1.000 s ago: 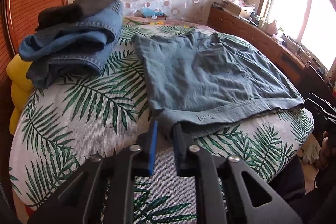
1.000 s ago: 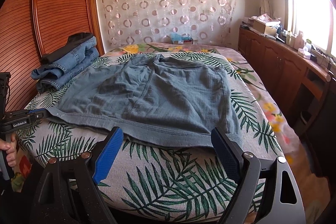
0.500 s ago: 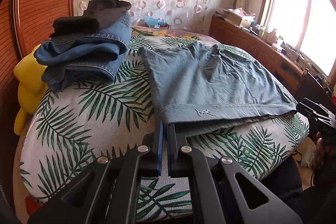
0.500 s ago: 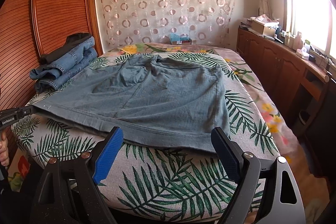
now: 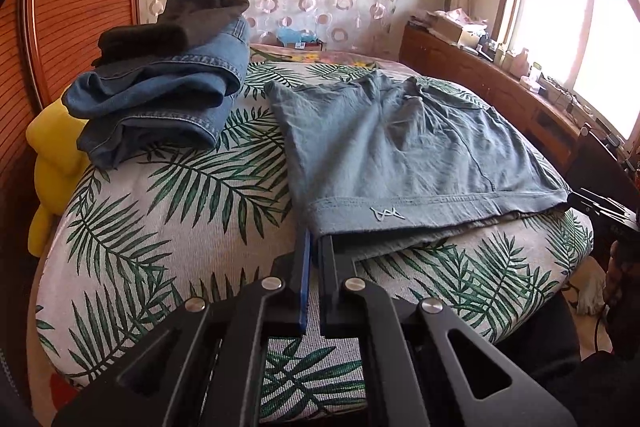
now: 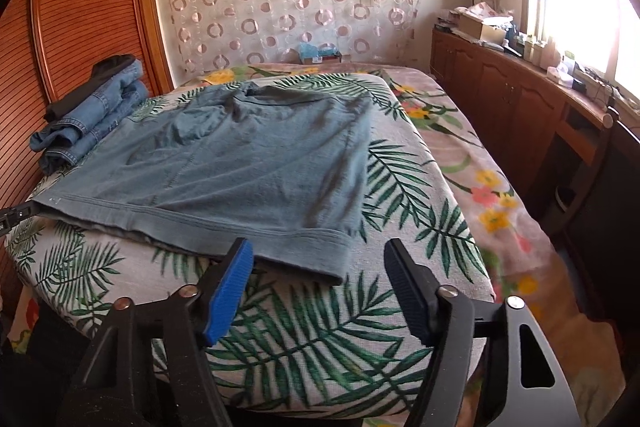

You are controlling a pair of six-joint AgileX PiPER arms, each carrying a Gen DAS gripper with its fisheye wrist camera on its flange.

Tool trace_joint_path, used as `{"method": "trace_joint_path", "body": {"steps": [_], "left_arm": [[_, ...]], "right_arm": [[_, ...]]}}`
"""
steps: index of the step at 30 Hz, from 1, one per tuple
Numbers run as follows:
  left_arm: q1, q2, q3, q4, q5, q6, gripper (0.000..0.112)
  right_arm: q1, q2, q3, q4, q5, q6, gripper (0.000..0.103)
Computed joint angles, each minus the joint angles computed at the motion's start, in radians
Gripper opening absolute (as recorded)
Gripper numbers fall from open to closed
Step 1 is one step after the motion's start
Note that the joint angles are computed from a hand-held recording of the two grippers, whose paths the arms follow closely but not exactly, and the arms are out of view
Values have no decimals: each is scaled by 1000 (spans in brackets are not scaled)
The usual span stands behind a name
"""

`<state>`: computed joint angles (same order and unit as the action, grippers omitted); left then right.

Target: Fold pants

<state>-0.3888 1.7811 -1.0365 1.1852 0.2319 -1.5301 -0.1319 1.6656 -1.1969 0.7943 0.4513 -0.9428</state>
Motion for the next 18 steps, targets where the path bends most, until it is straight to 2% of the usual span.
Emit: {"method": "trace_joint_path", "body": {"steps": [5,10,13,18], "left_arm": [[4,3,-5,-3,-8,5,4],[6,2,-26,10,-12,4,4],[-3,-4,-67,-39,3,87,4],[-22,28,-182,-227,23,327,4]], "right_arm": [[-8,13,-35,-83,51,61,52],[-31,57,-99,-107,114,101,26],[-33,60,-108,-110,122,98,25],[-45,50,-94,-70,115,68,25]]}}
